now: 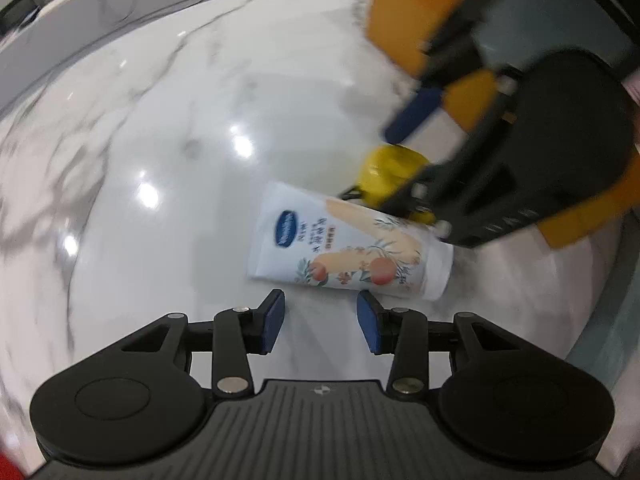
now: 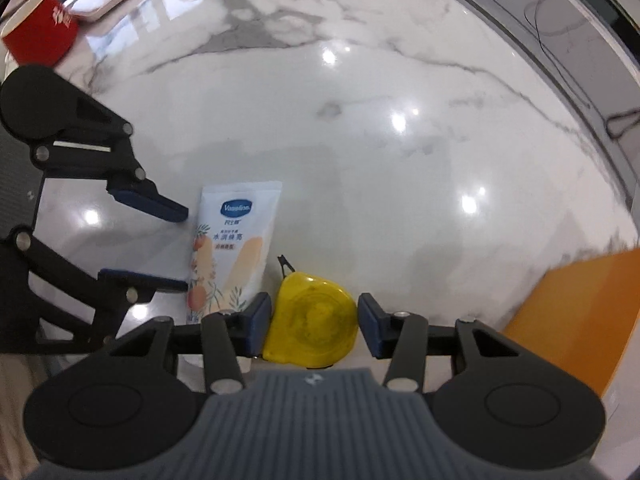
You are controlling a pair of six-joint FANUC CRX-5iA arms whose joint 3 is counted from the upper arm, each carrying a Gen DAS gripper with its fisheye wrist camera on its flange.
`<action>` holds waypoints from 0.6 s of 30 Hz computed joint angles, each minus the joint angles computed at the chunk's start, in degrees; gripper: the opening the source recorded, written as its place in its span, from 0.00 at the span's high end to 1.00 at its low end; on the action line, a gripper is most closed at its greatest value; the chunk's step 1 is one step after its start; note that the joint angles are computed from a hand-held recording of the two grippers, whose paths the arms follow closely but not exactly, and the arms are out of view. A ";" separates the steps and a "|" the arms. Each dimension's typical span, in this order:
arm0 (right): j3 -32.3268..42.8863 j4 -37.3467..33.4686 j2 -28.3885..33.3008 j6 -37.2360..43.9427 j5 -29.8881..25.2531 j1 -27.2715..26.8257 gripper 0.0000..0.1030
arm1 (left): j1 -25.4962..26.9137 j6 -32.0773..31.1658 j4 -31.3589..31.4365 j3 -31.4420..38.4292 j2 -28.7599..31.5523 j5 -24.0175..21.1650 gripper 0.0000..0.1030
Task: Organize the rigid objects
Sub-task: 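Grasp the yellow tape measure with the right tool while the left grasps the Vaseline tube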
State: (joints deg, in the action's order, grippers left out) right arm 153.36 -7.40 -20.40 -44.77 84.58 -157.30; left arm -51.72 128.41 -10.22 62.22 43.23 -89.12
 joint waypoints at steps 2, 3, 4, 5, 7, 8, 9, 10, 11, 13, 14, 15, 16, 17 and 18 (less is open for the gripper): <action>-0.01 0.19 0.04 -1.48 1.18 -0.16 0.52 | 0.57 3.69 1.15 -2.28 -1.27 1.51 0.53; 0.12 0.37 0.11 -2.40 1.62 -0.34 0.52 | 0.86 5.10 1.76 -2.91 -1.60 2.15 0.54; 0.77 0.20 0.52 -3.15 1.59 -0.50 0.52 | 1.21 6.86 2.60 -3.73 -2.02 2.87 0.56; 1.92 -0.11 1.30 -3.29 1.31 -0.72 0.52 | 1.39 8.40 3.00 -4.73 -2.59 3.36 0.57; 4.22 -1.01 2.76 -3.87 0.46 -1.09 0.52 | 1.55 10.98 3.20 -4.16 -2.37 2.59 0.57; 5.45 -1.93 3.49 -4.33 -0.12 -1.34 0.53 | 1.50 12.00 3.02 -3.44 -2.06 1.93 0.57; 6.47 -2.57 4.02 -4.64 -0.73 -1.45 0.54 | 1.38 12.80 2.72 -2.83 -1.85 1.26 0.57; 7.40 -3.20 4.57 -4.97 -1.01 -1.64 0.54 | 1.38 13.42 2.64 -1.26 -1.10 0.16 0.57; 8.04 -3.64 5.00 -4.90 -1.16 -1.90 0.54 | 1.26 14.38 2.55 -0.72 -0.95 -0.29 0.57; 9.61 -4.35 5.93 -4.56 -2.12 -2.19 0.53 | 1.02 16.19 2.32 -2.81 -2.44 0.77 0.52; 10.06 -4.46 6.23 -4.78 -2.41 -2.26 0.53 | 0.84 17.26 2.19 -2.46 -2.41 0.96 0.47; 10.30 -4.60 6.49 -4.77 -2.34 -2.58 0.55 | 0.73 18.21 1.94 -2.14 -2.41 0.88 0.45; 10.23 -4.37 6.48 -5.37 -2.34 -2.57 0.55 | 0.20 19.41 1.36 -1.33 -2.07 0.45 0.41; 10.39 -3.75 6.81 -6.25 -2.56 -2.56 0.52 | -0.11 20.29 0.63 -0.53 -1.92 0.01 0.39; 10.32 -3.08 6.99 -6.96 -3.00 -2.53 0.51 | -0.43 21.10 -0.08 0.11 -1.83 -0.24 0.37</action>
State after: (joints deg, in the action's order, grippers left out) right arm 163.69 -10.47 -13.41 -51.73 81.58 -159.82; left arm -52.15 149.51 -10.29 62.33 41.40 -89.36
